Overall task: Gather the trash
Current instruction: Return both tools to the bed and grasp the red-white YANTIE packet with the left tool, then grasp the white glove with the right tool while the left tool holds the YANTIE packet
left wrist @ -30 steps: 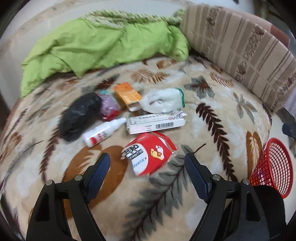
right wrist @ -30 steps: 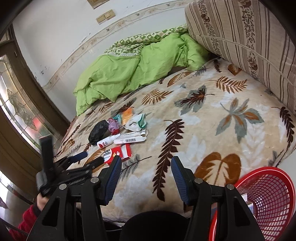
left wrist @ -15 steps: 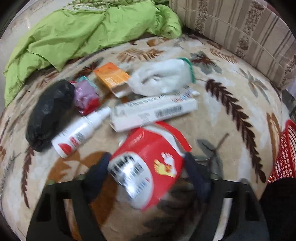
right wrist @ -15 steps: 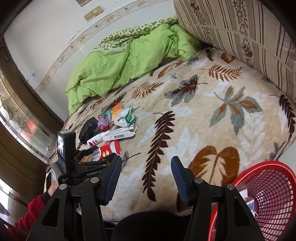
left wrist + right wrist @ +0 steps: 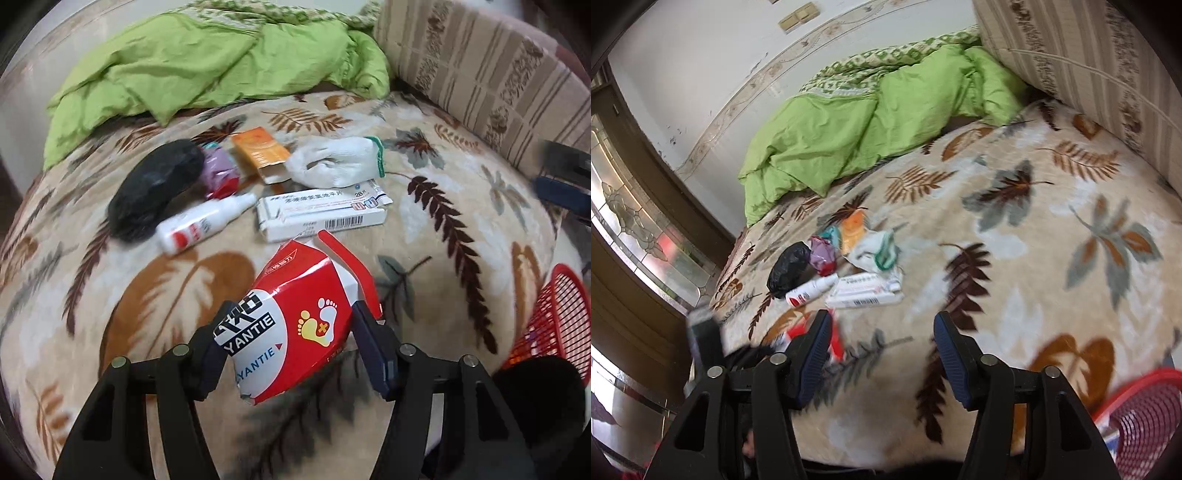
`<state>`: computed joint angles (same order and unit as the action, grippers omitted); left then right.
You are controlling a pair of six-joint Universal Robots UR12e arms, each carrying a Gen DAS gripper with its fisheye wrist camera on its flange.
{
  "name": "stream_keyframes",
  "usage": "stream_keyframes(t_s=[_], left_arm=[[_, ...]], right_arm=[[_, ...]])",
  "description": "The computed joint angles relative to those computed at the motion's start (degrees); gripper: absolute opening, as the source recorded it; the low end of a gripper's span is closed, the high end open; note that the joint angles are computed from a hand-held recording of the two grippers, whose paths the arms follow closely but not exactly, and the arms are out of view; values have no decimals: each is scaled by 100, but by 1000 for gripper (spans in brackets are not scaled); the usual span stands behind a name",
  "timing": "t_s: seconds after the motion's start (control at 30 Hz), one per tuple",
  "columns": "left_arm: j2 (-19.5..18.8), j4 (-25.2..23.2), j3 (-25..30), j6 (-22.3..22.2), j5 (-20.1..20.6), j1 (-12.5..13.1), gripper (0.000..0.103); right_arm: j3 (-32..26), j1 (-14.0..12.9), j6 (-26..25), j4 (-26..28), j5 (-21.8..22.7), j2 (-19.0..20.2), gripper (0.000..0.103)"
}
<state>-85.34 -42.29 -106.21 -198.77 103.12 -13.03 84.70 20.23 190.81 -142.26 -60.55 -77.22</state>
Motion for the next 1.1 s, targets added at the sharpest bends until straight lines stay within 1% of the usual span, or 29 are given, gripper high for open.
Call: stream_keyframes(t_s=[0.03,0.1,0.2,0.23,0.27,0.37,0.4,0.43,0.53,0.57,0.6,0.63,0.67,0.7,0.77,0.8,0.87,0.9,0.93,1.0,1.07,1.1], left_arm=[[60,32,-45,-102,54,-13,62],[143,132,-112,-313,236,-32,62],[194,291,-175,-466,447,-4,62],[211,337,-202,-524,460,30,63],[224,348,-219,-554,436,70,63],[267,336,-275,-762,295,198,63],[269,338,-280,-794,298,209,63],[263,362,-280,-813,319,221,63],[250,426,-283,-795,383,227,63],[242,431,-278,-794,434,219,63],[233,438,-273,-783,461,212,63],[229,443,-268,-774,482,202,63],[228,459,-269,-780,529,190,63],[228,475,-270,-781,554,182,64],[234,516,-281,-797,618,165,64],[234,536,-283,-820,662,158,64],[239,566,-292,-870,732,145,64],[244,583,-298,-887,764,139,64],[247,603,-302,-904,814,127,64],[260,645,-317,-931,1007,77,64],[285,649,-325,-964,1127,32,64],[304,636,-328,-993,1162,13,64]], right_arm=[[-104,35,-9,28,-42,83,62],[-380,105,-54,115,-49,307,67],[-860,250,-138,254,-160,709,69],[-969,280,-150,311,-202,801,71],[-1220,333,-179,533,-282,991,72],[-1636,409,-105,797,-403,1336,72],[-1814,456,-132,901,-538,1479,72],[-1939,485,-153,984,-583,1579,72],[-2222,546,-139,1245,-602,1810,72],[-2307,571,-123,1354,-610,1879,70],[-2369,604,-100,1428,-651,1937,56],[-2385,632,-112,1451,-710,1957,47],[-2359,642,-137,1439,-729,1945,40],[-2279,651,-131,1302,-747,1909,37],[-2051,674,-97,908,-860,1781,24],[-1918,689,-136,694,-948,1692,21],[-1665,716,-195,243,-1116,1525,20],[-1469,722,-238,-74,-1162,1388,19],[-1380,722,-235,-236,-1174,1325,19],[-1064,729,-199,-755,-1250,1102,19],[-752,737,-205,-1132,-1258,884,19],[-639,740,-200,-1224,-1236,806,19]])
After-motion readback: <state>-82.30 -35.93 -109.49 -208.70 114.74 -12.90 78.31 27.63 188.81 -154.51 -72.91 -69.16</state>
